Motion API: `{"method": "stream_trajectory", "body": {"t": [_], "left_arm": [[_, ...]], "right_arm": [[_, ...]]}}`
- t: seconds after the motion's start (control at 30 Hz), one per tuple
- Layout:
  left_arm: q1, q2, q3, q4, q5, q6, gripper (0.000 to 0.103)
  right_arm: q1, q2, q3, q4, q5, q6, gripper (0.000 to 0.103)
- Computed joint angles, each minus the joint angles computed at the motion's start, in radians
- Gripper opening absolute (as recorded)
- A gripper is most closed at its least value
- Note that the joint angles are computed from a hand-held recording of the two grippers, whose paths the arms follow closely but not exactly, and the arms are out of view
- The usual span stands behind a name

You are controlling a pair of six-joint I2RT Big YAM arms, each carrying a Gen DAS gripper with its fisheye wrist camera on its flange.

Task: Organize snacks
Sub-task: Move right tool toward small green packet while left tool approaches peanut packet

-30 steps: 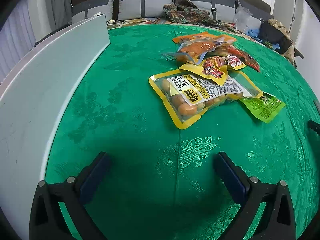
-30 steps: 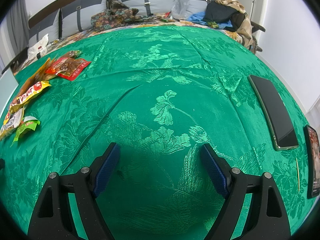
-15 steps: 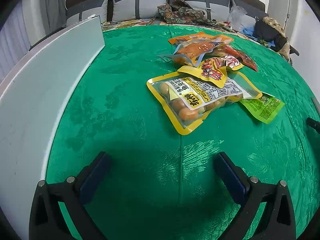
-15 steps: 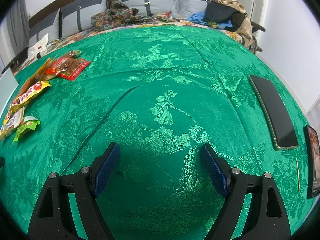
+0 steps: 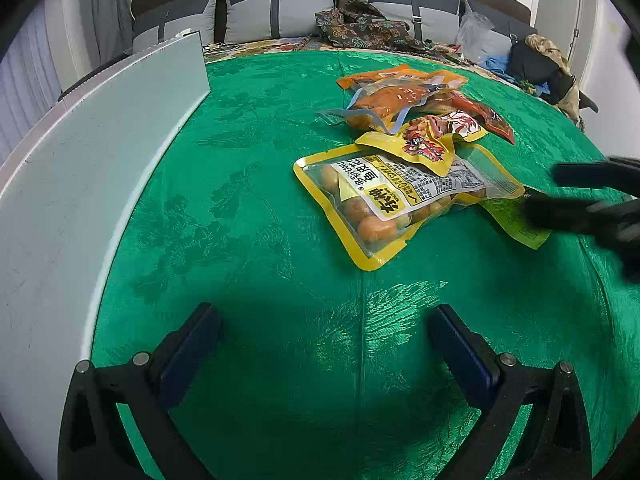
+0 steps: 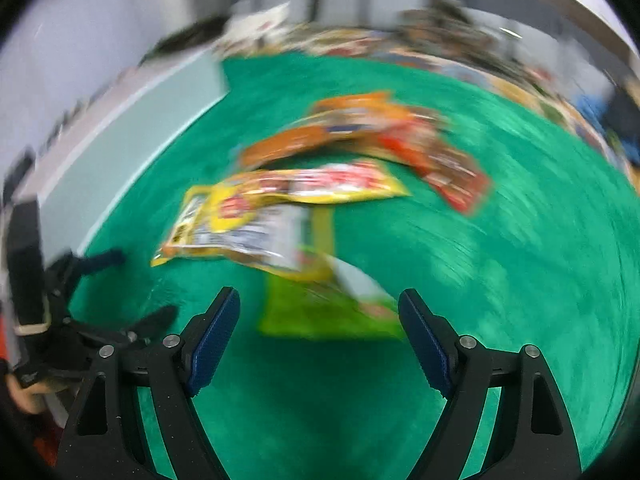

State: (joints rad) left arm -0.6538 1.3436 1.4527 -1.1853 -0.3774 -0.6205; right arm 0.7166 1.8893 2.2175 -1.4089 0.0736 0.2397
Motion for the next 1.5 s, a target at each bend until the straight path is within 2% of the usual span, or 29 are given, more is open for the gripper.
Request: {"method": "stream_trajectory", "body": {"t": [0.1, 0.17, 0.2, 0.23, 0.3, 0.33, 0.57, 0.7, 0.8, 0.87, 1.0, 1.4, 1.47, 1.5], "left_arm": [[0.0, 0.0, 0.0, 0.0, 0.0, 0.0, 0.103], [0.0, 0.0, 0.001, -0.001, 0.0, -0.001, 0.103], [0.0, 0.0, 0.0, -0.001, -0.001, 0.0, 0.103], [0.0, 0.0, 0.0, -0.001, -0.001, 0.0, 0.103], [0.0, 0.0, 0.001, -0.001, -0.001, 0.0, 0.103], [0.0, 0.0, 0.001, -0.002, -0.001, -0.001, 0.103], [0.0, 0.0, 0.001, -0.002, 0.0, 0.0, 0.103], [0.0, 0.001, 0.001, -0.002, 0.0, 0.0, 0.103], [0.0, 0.001, 0.001, -0.002, 0.0, 0.0, 0.103], [0.0, 0.001, 0.001, -0.002, 0.0, 0.0, 0.103], [0.0, 0.001, 0.002, -0.003, -0.001, 0.0, 0.103], [-0.001, 0.006, 0.007, -0.009, -0.006, -0.002, 0.103], [0.004, 0.018, 0.027, -0.036, 0.015, 0.005, 0.103], [0.017, 0.038, 0.062, -0.082, 0.058, 0.019, 0.103]], "right_arm": [[0.02, 0.09, 0.103, -0.085, 0.028, -0.065, 0.082], [0.025, 0.073, 0.058, -0.067, 0.12, -0.072, 0.081], [0.01, 0.051, 0.018, -0.061, 0.15, -0.031, 0.081], [-0.01, 0.021, -0.031, -0.037, 0.142, 0.01, 0.081], [-0.073, -0.072, -0.167, 0.007, 0.163, 0.163, 0.081], [-0.089, -0.099, -0.202, 0.014, 0.177, 0.183, 0.081], [-0.165, -0.415, -0.576, 0.172, 0.211, 0.168, 0.084], [-0.152, -0.472, -0.658, 0.21, 0.221, 0.205, 0.084], [-0.142, -0.468, -0.675, 0.221, 0.208, 0.246, 0.084], [-0.151, -0.454, -0.669, 0.239, 0.223, 0.239, 0.084], [-0.151, -0.44, -0.655, 0.221, 0.244, 0.232, 0.086], [-0.153, -0.439, -0.656, 0.222, 0.244, 0.235, 0.086], [-0.155, -0.44, -0.658, 0.223, 0.244, 0.237, 0.086], [-0.156, -0.441, -0.659, 0.223, 0.245, 0.238, 0.086]]}}
